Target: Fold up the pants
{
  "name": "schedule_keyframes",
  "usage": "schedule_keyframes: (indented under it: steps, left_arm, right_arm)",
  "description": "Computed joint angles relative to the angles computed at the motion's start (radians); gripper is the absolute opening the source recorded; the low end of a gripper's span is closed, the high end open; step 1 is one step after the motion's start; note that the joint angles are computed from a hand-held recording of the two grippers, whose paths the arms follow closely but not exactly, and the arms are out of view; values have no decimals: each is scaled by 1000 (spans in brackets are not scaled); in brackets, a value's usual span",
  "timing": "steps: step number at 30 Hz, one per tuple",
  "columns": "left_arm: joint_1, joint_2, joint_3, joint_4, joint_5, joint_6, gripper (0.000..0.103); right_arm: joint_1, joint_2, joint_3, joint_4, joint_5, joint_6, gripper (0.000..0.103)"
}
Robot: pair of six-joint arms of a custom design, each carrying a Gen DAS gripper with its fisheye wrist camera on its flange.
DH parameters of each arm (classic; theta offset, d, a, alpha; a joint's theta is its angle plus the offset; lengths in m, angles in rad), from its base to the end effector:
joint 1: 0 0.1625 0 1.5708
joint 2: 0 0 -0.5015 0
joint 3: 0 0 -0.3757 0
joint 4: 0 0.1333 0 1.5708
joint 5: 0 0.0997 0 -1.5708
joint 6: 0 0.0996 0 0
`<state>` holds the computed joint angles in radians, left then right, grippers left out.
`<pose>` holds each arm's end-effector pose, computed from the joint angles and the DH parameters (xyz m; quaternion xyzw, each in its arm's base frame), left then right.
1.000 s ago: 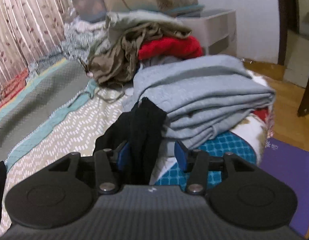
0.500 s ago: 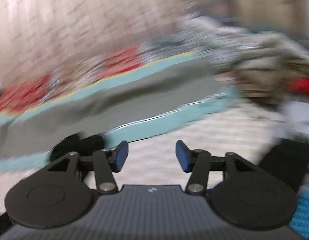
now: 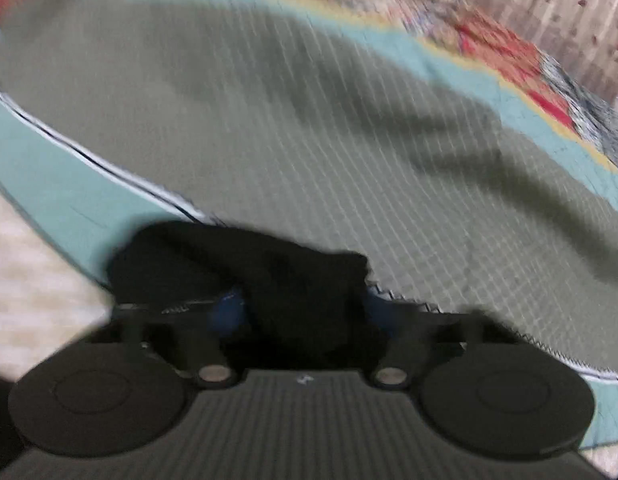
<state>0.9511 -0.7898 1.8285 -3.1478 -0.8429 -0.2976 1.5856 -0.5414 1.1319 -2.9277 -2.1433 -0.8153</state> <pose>-0.2252 -0.6592 0.1822 0.0510 0.9044 -0.3747 0.1977 0.0922 -0.8705 0.2206 0.2622 -0.8568 0.2283 0.3809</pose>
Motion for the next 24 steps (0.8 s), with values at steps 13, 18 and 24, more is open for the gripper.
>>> schedule_keyframes:
  steps: [13,18,24]
  left_arm:
    - [-20,-69,101,-169,-131,54,6]
    - [-41,-88,136,-90,-61,26,13]
    - [-30,-107,108,96,45,-143,59]
  right_arm:
    - [-196,-570,704,-617,390,519,44]
    - [-269,-693,926,-673,91,491,49]
    - [-288,-711,964,-666,130,636,50]
